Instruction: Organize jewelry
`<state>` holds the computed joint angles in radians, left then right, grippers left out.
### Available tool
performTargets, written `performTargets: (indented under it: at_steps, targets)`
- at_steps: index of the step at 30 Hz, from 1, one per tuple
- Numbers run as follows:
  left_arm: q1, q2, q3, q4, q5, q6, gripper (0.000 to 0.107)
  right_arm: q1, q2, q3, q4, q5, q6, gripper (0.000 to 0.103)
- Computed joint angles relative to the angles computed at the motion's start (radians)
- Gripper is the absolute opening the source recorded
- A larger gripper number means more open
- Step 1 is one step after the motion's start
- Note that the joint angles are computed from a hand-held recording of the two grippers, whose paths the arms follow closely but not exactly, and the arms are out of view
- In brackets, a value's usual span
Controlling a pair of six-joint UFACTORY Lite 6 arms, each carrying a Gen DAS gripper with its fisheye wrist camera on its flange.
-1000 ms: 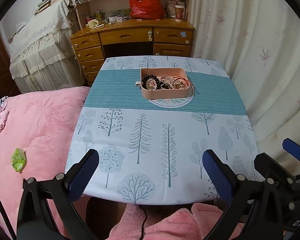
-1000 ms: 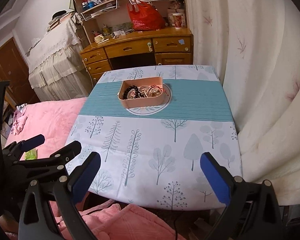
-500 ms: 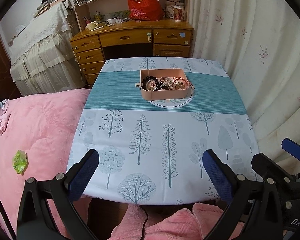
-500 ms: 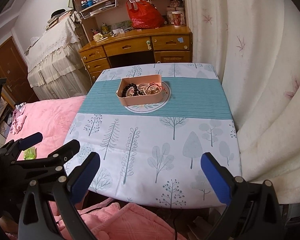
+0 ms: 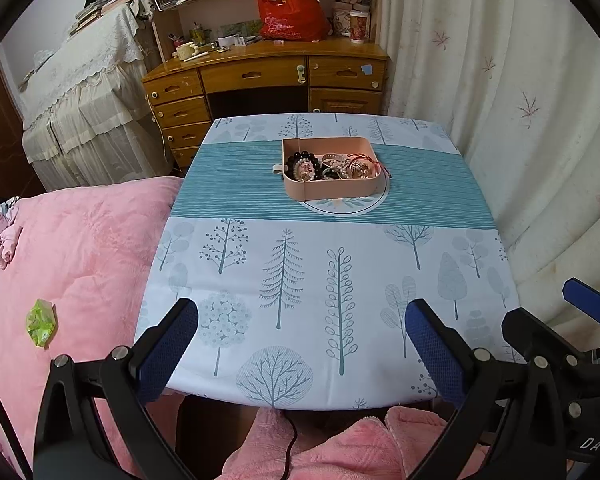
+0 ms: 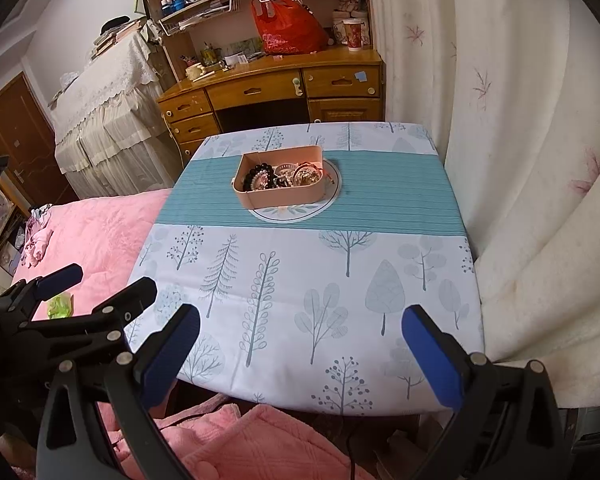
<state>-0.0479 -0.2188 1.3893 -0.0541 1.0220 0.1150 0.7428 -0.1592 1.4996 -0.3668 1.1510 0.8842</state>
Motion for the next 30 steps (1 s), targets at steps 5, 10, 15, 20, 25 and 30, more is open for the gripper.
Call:
performTargets:
  at_steps: [5,10,15,20,25,30]
  targets:
    - [-0.002,0.001,0.001,0.000,0.000,-0.003,0.102,0.001,0.003,0.005,0.000,0.002,0.002,0.102]
    - [-0.003,0.000,0.001,0.003,0.001,-0.004,0.102,0.004,-0.003,-0.013,-0.001,-0.006,0.011,0.102]
    - [-0.006,0.006,0.003,0.004,0.002,-0.008,0.102,0.000,-0.002,-0.012,0.002,-0.006,0.005,0.102]
    - [0.000,0.009,-0.001,0.003,-0.002,0.001,0.102,0.003,-0.009,-0.041,0.004,-0.022,0.015,0.102]
    - [0.003,0.009,-0.006,0.001,-0.008,0.006,0.102,0.000,-0.005,-0.033,0.006,-0.019,0.011,0.102]
    - [-0.004,0.014,0.000,0.007,-0.006,-0.002,0.102,-0.005,-0.005,-0.032,0.008,-0.020,0.006,0.102]
